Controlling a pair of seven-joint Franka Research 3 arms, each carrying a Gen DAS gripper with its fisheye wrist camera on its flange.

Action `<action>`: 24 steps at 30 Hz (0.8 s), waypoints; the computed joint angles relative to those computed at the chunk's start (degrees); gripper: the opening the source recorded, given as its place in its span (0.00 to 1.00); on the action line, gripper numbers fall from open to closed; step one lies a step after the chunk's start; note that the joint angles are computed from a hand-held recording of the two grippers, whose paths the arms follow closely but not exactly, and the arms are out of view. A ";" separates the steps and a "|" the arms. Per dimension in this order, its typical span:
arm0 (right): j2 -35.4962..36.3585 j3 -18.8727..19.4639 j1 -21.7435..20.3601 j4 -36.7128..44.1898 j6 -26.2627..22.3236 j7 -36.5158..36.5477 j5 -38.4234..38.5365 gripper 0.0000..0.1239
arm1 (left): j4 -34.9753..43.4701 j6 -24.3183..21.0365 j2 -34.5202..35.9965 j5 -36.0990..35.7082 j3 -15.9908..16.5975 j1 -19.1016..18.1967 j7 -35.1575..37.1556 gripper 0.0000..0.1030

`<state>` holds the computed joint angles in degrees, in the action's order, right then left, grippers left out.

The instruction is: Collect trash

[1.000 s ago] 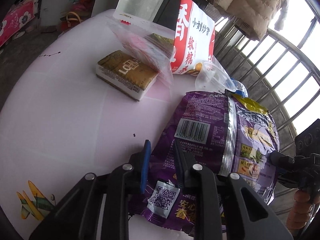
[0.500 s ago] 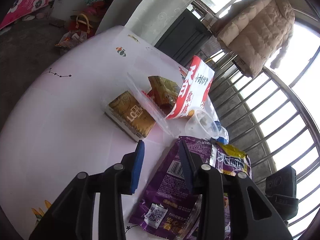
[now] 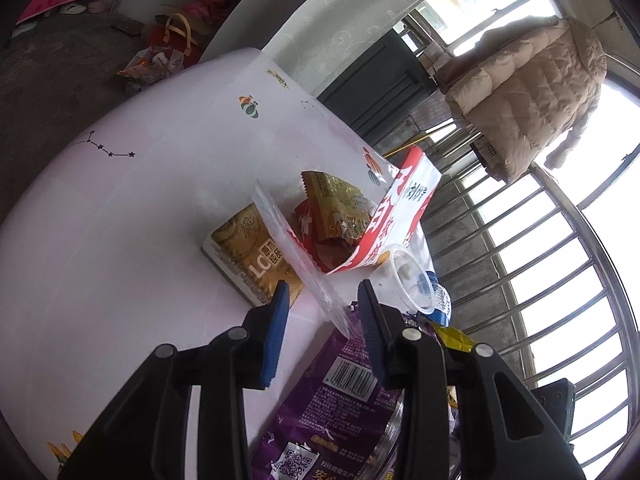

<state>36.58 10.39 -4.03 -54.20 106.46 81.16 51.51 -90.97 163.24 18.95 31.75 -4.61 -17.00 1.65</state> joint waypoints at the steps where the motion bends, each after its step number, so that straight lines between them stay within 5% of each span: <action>1: 0.05 -0.01 -0.02 0.05 -0.03 0.07 0.00 0.01 | 0.17 0.40 0.22 -0.08 -0.03 0.07 0.06 0.26; 10: -0.86 -0.11 -0.22 -1.79 0.85 -0.04 0.44 0.01 | 1.85 -0.17 0.67 4.15 1.85 -1.96 -1.83 0.08; 24: -3.43 -0.58 -0.10 -6.36 2.91 -2.22 2.78 0.01 | 0.03 -4.44 -3.88 14.70 0.70 -2.92 -5.78 0.06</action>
<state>33.14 9.81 -4.13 -60.56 109.37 78.94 54.29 -90.94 158.80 15.07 46.45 -3.91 -19.92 -4.13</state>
